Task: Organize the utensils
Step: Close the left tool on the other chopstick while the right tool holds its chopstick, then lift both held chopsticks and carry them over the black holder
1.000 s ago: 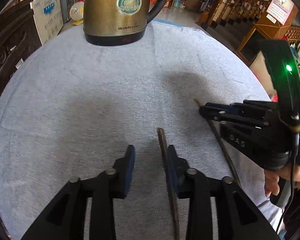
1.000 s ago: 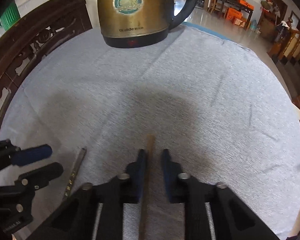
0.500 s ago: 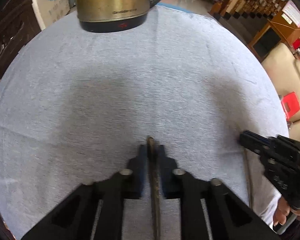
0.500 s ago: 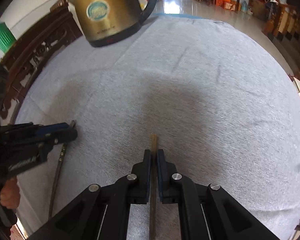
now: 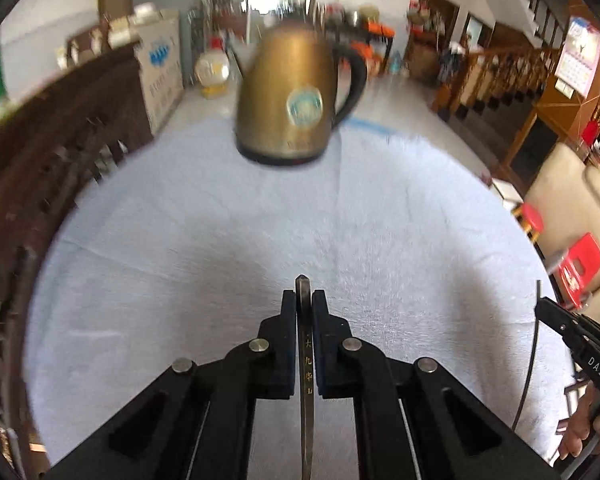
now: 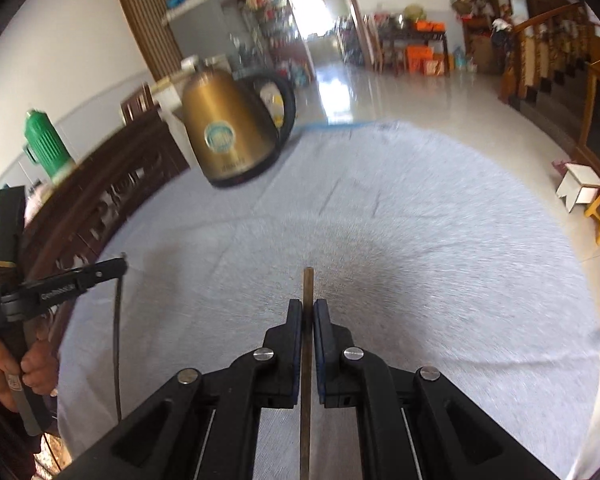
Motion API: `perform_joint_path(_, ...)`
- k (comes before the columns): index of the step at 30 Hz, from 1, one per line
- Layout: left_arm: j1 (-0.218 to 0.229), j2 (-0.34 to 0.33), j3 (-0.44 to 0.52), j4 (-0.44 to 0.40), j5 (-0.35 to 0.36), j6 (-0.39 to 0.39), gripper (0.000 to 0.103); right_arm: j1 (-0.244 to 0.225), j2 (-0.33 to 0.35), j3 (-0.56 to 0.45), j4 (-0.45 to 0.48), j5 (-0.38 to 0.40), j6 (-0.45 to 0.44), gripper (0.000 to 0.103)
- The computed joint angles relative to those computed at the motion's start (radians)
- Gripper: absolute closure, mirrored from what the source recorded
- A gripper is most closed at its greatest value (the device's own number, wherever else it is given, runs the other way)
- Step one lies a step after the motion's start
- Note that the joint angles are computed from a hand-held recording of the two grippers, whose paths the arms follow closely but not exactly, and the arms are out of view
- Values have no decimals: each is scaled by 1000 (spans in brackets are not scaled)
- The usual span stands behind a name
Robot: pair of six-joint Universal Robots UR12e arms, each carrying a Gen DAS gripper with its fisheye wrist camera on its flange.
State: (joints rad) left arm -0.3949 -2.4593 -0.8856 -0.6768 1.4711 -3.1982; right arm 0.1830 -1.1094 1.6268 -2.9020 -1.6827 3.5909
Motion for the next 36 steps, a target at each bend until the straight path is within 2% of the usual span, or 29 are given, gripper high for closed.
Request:
perform_joint_path(3,2,77,-129,148,24,1,96,26,-30,48,-82,-65,9,97)
perform_joint_path(6,-7,134,-229,268,93,3,96,52,-55,79,-131,-130,9,97)
perform_joint_path(10,-13,181,-314,372,129,-14,96,85,-80,109,-193,-196,-1,97)
perform_joint_path(15,-19,233,-392,437,154,-28,97,111,-109,137,-234,-233,12,97)
perform_joint_path(22,-29,275,-454,497,181,-33,97,139,-135,164,-290,-265,21,97)
perform_joint_path(36,-26,341,-531,580,161,-43,97,185,-162,165,-370,-320,-22,97)
